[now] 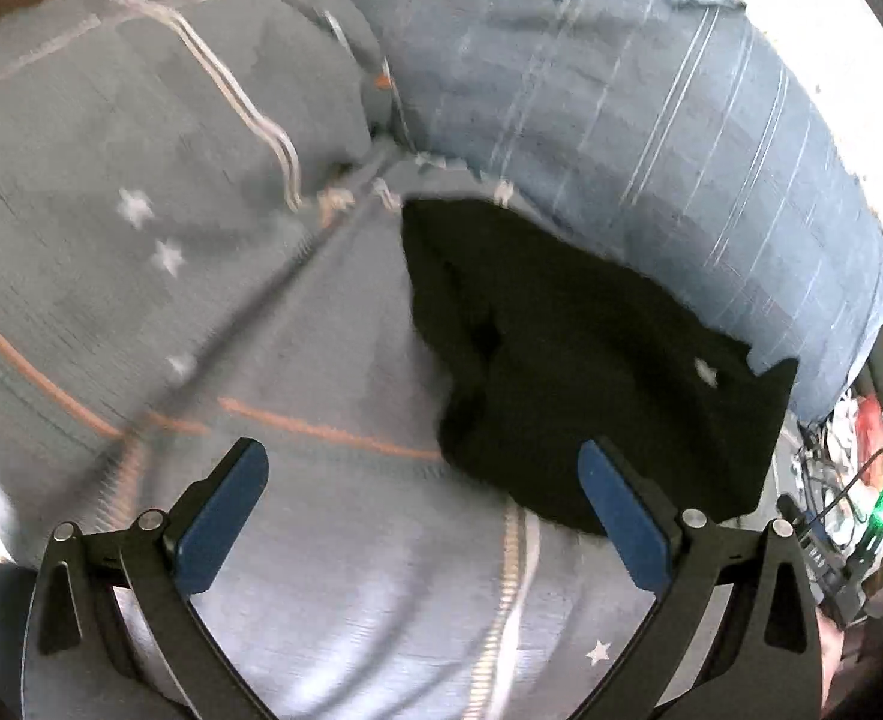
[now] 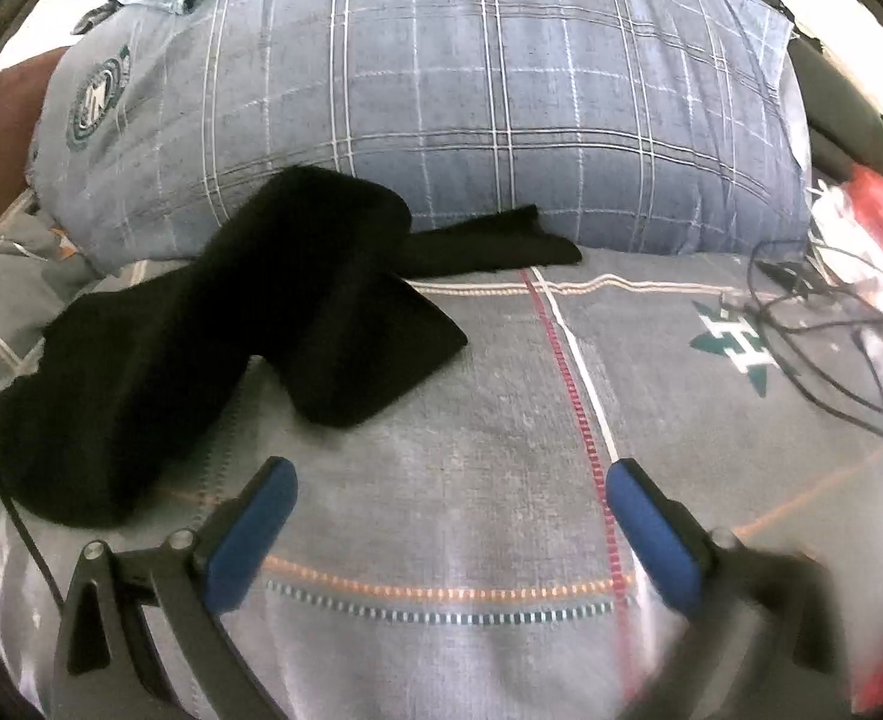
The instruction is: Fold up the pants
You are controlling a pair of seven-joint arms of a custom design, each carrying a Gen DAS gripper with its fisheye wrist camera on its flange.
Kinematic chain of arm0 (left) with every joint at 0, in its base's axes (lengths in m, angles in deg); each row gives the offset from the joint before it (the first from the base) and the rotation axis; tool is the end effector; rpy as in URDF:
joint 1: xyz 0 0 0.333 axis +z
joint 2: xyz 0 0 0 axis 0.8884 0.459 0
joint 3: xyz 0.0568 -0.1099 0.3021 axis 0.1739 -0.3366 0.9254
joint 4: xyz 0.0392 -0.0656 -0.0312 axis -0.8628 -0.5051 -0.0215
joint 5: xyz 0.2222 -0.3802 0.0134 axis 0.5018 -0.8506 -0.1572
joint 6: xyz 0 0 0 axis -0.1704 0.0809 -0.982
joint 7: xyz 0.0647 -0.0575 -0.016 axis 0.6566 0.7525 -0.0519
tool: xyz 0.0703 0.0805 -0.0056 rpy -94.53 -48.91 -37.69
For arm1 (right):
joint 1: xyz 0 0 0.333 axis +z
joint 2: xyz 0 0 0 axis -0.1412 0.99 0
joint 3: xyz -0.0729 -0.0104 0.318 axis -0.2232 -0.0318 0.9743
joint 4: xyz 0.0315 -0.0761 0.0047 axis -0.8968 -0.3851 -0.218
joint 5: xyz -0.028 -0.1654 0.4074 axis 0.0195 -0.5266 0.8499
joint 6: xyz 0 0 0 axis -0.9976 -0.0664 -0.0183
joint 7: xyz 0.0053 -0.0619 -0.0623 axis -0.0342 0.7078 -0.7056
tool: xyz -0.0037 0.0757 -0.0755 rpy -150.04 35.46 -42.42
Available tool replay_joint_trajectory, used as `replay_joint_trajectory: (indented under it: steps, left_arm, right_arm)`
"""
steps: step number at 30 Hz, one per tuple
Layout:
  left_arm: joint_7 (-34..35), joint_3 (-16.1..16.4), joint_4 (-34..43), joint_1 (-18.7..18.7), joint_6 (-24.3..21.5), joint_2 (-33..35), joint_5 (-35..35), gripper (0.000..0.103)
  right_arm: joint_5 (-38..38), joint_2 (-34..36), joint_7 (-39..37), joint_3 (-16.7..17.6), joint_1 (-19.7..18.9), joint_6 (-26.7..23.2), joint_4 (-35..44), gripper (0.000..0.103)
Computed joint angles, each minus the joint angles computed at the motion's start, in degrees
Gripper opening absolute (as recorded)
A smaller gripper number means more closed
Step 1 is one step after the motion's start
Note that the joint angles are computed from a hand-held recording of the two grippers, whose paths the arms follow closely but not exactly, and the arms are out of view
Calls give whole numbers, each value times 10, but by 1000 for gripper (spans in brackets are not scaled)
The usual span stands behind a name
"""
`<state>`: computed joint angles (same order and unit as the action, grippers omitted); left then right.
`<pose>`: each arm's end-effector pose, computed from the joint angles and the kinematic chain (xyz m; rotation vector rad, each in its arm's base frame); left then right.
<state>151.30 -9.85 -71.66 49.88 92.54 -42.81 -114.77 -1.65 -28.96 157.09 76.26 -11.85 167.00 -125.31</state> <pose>0.4667 -0.1324 0.4274 -2.1112 1.8762 -0.9836 0.4017 -0.0063 0.4802 -1.5391 2.1259 -0.8088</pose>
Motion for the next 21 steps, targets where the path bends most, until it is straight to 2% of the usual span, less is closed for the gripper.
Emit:
replay_joint_trajectory:
  steps: [3, 4, 6, 8, 11, 12, 13, 14, 16, 17, 18, 19, 20, 21]
  left_arm:
    - [-7, -4, 10, -18, 4, 24, -23, 103]
    - [-27, -18, 15, -9, 10, 36, -11, 103]
    - [-37, -20, 31, -14, 18, 61, -16, 103]
    - [-67, -36, 38, -3, 40, 76, 5, 103]
    - [-69, -33, 68, -11, 36, 103, 4, 103]
    - [-78, -38, 75, -9, 39, 110, 10, 103]
    - [-57, -31, 83, -22, 44, 117, -13, 103]
    - [-27, -23, 88, -34, 43, 120, -43, 103]
    - [-4, -27, 103, -38, 42, 134, -54, 103]
    - [10, -29, 111, -40, 45, 140, -61, 102]
    - [32, -29, 117, -44, 46, 145, -79, 93]
    - [43, -32, 122, -43, 45, 149, -83, 83]
    - [45, -36, 122, -39, 44, 149, -75, 52]
    - [38, -39, 126, -33, 34, 150, -56, 25]
  right_arm:
    - [-2, 13, 2, -1, -6, 6, 5, 102]
    - [-1, 19, 4, -3, -7, 12, 7, 102]
    - [8, 33, 3, -15, -5, 32, 11, 102]
    - [20, 53, -5, -27, -2, 44, 20, 102]
    - [43, 93, -29, -49, 8, 71, 38, 101]
    - [56, 107, -42, -60, 17, 79, 44, 99]
    - [82, 124, -64, -83, 37, 87, 53, 98]
    - [108, 136, -86, -101, 55, 94, 59, 94]
    - [163, 163, -129, -133, 89, 114, 69, 78]
    - [164, 174, -127, -136, 91, 131, 72, 62]
    - [205, 182, -162, -154, 113, 136, 79, 28]
    - [246, 187, -195, -178, 141, 134, 86, 8]
    - [263, 190, -202, -186, 150, 127, 92, 7]
    - [278, 183, -209, -186, 149, 127, 90, 7]
